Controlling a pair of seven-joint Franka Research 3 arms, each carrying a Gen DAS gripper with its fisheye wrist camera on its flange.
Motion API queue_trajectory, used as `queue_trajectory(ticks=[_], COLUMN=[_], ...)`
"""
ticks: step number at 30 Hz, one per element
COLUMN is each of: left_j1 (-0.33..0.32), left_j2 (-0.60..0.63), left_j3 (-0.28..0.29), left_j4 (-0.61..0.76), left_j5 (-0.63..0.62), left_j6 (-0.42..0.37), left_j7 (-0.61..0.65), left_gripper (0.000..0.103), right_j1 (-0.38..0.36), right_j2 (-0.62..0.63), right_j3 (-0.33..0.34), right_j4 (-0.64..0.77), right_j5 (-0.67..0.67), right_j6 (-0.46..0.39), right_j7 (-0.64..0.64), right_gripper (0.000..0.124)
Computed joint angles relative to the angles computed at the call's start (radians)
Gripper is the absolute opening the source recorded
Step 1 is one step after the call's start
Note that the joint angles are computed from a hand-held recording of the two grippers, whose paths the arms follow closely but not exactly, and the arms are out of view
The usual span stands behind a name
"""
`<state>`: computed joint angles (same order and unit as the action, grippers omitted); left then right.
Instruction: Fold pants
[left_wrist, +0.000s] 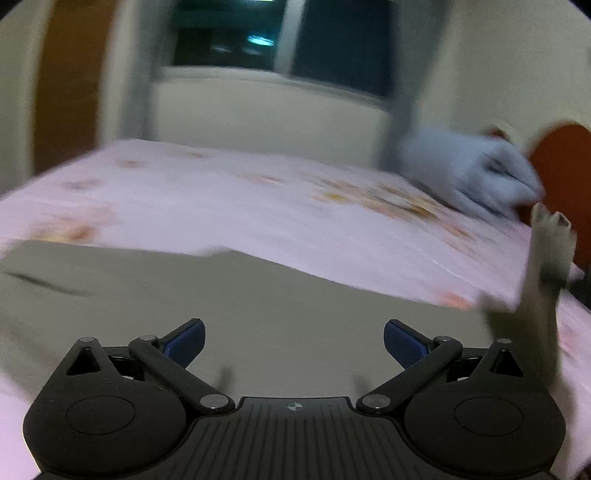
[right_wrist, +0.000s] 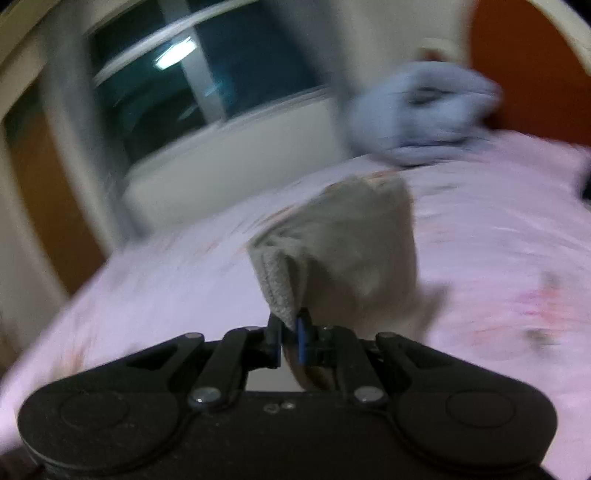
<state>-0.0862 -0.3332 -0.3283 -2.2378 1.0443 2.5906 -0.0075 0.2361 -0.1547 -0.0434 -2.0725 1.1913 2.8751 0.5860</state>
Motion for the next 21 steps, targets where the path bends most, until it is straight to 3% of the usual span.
queue_trajectory(ticks=[2, 4, 6, 7, 9, 11, 13, 16, 17, 19, 21], left_j1=[0.013, 0.023, 0.038, 0.043, 0.063, 0.113, 0.169, 0.178, 0.173, 0.123, 0.108], left_j2=[-0.111, -0.17, -0.214, -0.223, -0.213, -0.179, -0.13, -0.08, -0.075, -0.059, -0.05], left_j3=[0.054, 0.091, 0.108, 0.114, 0.098, 0.043, -0.016, -0.052, -0.05, 0.005, 0.009], left_j4=[-0.104, -0.175, -0.24, -0.266, -0.29, -0.277, -0.242, -0.198, -0.194, -0.205, -0.208], left_j5=[-0.052, -0.115, -0.154, -0.169, -0.19, -0.176, -0.146, -0.144, -0.152, -0.221, -0.277], left_j6=[-0.001, 0.019, 0.078, 0.123, 0.21, 0.292, 0.359, 0.365, 0.369, 0.421, 0.452], left_j7=[0.017, 0.062, 0.058, 0.058, 0.032, -0.012, -0.04, -0.02, -0.02, 0.022, 0.036], left_gripper=[0.102, 0.102, 0.102, 0.102, 0.102, 0.102, 0.102, 0.102, 0.102, 0.102, 0.102], right_j1=[0.03, 0.049, 0.063, 0.054, 0.037, 0.023, 0.003, -0.008, -0.016, -0.04, -0.061], right_j2=[0.003, -0.015, -0.053, -0.063, -0.057, -0.053, -0.033, -0.009, 0.017, 0.071, 0.084], right_j3=[0.056, 0.057, 0.03, 0.03, 0.009, -0.001, -0.009, -0.009, -0.009, -0.017, -0.014], right_j4=[-0.048, -0.086, -0.124, -0.133, -0.113, -0.1, -0.066, -0.034, -0.004, 0.059, 0.081], right_j5=[-0.129, -0.2, -0.105, -0.106, -0.1, -0.085, -0.121, -0.135, -0.134, -0.14, -0.126], right_j6=[-0.032, -0.176, -0.21, -0.183, -0.174, -0.138, -0.163, -0.156, -0.136, -0.187, -0.221], right_j7=[0.037, 0.028, -0.019, 0.012, 0.053, 0.067, 0.122, 0.102, 0.122, 0.178, 0.189], right_gripper=[0.015, 0.012, 0.012, 0.016, 0.017, 0.019, 0.019, 0.024, 0.034, 0.049, 0.048])
